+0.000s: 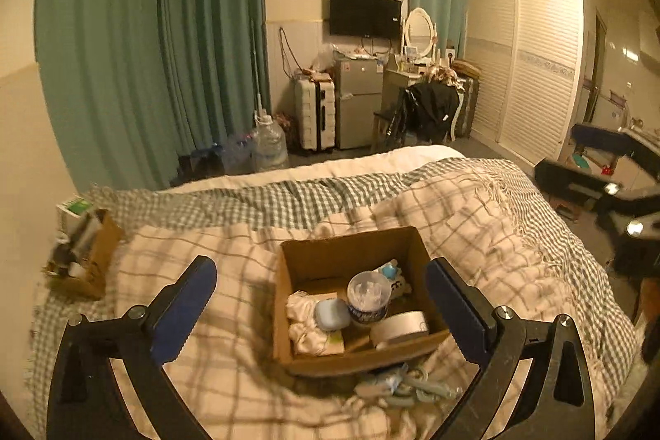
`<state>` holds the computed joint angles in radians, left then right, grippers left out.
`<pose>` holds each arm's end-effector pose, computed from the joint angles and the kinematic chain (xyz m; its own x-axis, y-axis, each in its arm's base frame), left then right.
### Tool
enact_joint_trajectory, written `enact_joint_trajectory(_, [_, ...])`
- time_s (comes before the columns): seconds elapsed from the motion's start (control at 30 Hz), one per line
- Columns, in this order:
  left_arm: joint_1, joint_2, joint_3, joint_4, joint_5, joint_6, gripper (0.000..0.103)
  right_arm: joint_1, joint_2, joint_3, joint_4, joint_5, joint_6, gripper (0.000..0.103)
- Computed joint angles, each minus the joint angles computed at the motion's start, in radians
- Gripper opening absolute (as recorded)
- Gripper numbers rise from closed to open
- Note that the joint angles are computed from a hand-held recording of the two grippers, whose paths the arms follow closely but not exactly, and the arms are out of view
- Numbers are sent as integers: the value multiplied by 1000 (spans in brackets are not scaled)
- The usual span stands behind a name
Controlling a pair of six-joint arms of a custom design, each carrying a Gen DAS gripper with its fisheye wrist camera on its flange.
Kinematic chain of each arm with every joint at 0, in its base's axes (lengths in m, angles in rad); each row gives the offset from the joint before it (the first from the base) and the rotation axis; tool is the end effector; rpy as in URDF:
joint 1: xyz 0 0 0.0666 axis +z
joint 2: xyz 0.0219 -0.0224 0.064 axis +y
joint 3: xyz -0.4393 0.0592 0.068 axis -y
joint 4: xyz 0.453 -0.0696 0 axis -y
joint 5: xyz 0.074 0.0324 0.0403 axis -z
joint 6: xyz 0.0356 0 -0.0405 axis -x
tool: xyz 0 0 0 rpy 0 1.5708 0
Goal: Organize objects
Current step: 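Withdraw both tools and grasp the grey plastic clip with the right tool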
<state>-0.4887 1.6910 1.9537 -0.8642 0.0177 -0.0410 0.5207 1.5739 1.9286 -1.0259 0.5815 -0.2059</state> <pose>0.5909 -0.3154 0.6140 -0.4795 0.3014 -0.8242 0.5024 0.8643 0.0238 0.5280 0.2798 0.6623 -0.5368 -0.1109 -0.8364 0.0686 0.9823 -0.1743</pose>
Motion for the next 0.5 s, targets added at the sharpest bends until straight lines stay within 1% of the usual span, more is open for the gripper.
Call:
enact_joint_trajectory(0.13, [7,-70,-84,9,-7,13,103,47,-45,-27,-16,36,14,93])
enact_joint_trajectory(0.3, [22,-131,-204,12,26,66,103,101,-86,-108,4,46,18,93])
enact_joint_trajectory(0.37, [23,-152,-258,31,11,93,103,114,-95,-150,19,31,13,93])
enact_joint_trajectory(0.43, [24,-171,-314,58,1,121,103,121,-94,-189,15,18,-8,93])
enact_joint_trajectory(0.5, [27,-190,-374,92,-11,158,103,123,-82,-228,10,23,-29,93])
